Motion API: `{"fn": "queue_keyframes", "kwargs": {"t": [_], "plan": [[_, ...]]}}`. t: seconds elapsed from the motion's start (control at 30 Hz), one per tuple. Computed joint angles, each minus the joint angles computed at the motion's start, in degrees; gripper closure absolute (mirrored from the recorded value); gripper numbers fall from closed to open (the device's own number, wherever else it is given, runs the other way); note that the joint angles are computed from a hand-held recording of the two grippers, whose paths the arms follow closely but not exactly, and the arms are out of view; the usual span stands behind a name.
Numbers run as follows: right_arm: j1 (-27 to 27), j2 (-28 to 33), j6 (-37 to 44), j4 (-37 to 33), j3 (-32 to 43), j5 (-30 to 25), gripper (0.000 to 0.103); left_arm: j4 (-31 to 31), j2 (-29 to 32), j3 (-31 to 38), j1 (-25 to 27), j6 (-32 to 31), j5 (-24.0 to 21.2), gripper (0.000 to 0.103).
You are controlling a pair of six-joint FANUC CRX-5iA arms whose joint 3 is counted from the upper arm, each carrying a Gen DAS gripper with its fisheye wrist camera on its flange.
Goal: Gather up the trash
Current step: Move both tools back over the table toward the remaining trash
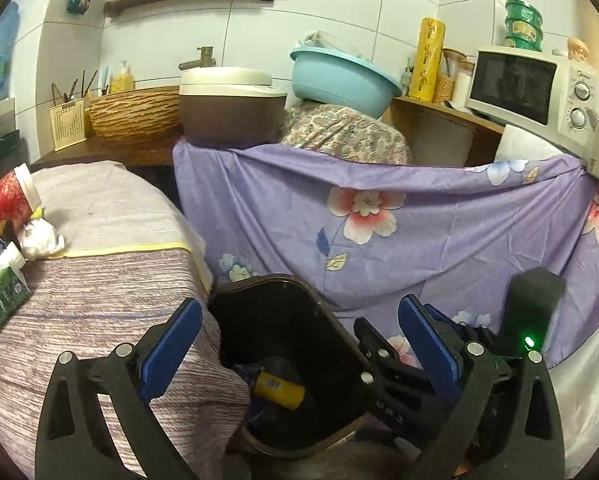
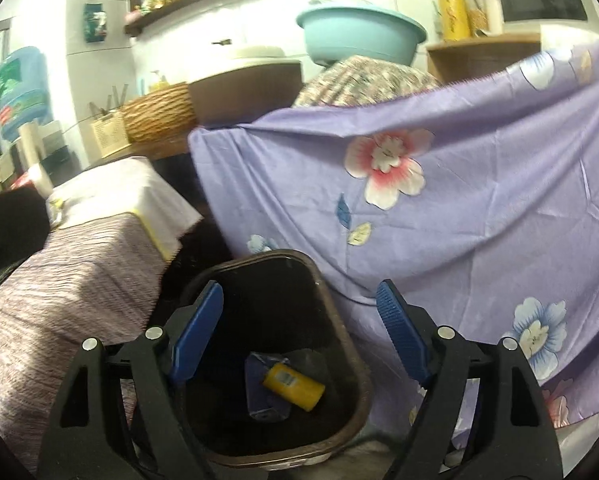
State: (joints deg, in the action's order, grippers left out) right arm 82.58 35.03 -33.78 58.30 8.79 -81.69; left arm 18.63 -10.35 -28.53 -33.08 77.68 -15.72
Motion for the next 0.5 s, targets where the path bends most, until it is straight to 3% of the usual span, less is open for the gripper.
{"fn": "queue_keyframes", "kwargs": {"t": [0.07,0.23,0.33,0.5], "plan": [[-0.1,0.5,2.0,0.9,0.8,0.7,0.024,-3.0,0.2,1.4,0.8,3.1,-1.9,0.006],[-1.2,0.8,4.1,1.6,1.6,0.7,0.024,4.6,-3.1,-2.4,3.6,-3.4,-0.7,0.006],[-2.2,0.6,5.4,0.3,2.0,1.9,0.024,1.6,-5.0,-1.9,6.0,-0.9,-3.0,0.006],[-2.8,1.4,7.5,0.9,4.3,3.0,0.024,3.1,-9.7,-4.1,11.8,-2.3,-6.2,0.006]]}}
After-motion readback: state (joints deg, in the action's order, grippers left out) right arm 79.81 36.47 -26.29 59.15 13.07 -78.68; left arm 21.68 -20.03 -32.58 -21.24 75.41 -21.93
